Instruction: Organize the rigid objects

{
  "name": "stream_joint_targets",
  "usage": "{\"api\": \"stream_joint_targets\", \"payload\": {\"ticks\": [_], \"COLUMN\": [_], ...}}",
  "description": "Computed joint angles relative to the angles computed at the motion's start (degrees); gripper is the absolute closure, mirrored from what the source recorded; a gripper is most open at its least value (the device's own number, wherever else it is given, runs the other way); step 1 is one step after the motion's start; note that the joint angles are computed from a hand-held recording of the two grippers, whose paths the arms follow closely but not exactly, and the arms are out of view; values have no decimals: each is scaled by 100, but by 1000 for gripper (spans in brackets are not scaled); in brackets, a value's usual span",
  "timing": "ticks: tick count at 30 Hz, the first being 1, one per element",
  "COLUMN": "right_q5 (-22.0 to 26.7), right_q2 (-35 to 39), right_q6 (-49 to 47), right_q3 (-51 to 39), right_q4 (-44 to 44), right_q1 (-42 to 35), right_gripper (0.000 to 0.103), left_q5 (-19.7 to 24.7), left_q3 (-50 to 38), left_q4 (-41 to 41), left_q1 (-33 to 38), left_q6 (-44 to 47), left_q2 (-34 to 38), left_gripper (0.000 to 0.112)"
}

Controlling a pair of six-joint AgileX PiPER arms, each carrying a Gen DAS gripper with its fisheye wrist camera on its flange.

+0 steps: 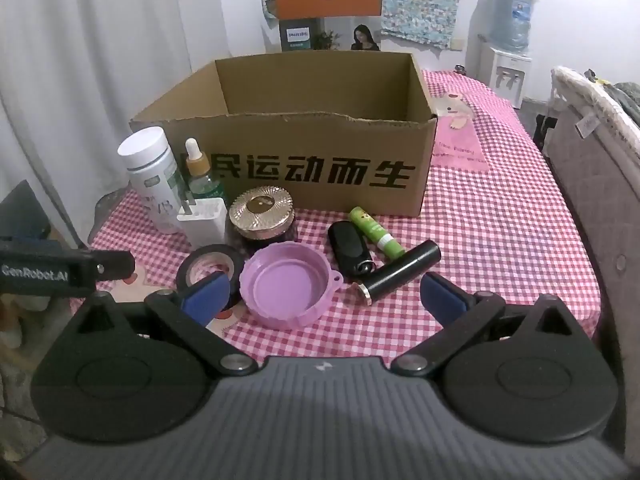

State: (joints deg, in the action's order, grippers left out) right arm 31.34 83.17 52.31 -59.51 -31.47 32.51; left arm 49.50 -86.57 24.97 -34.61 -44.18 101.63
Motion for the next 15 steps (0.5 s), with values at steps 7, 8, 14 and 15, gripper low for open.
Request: {"api": "stream_joint_targets", "payload": {"ticks": [7,8,14,15], "right_q5": [46,70,56,51], "right_q2": [3,17,29,33], "right_q6": [-7,-10,-122,-146], "right_q3": [-66,-89,-109,-113], "right_q4": [16,17,95,115], "right_q1": [50,63,65,62], "right_gripper": [1,1,1,1], "left_q5": [65,67,84,83], "left_q3": [-10,2,20,19], "left_q4": [23,27,11,8], "left_q1": [-17,-16,-6,-3], "left_q6": [49,48,52,57], "left_q2": [15,7,0,5], "left_gripper": [10,10,10,10]}}
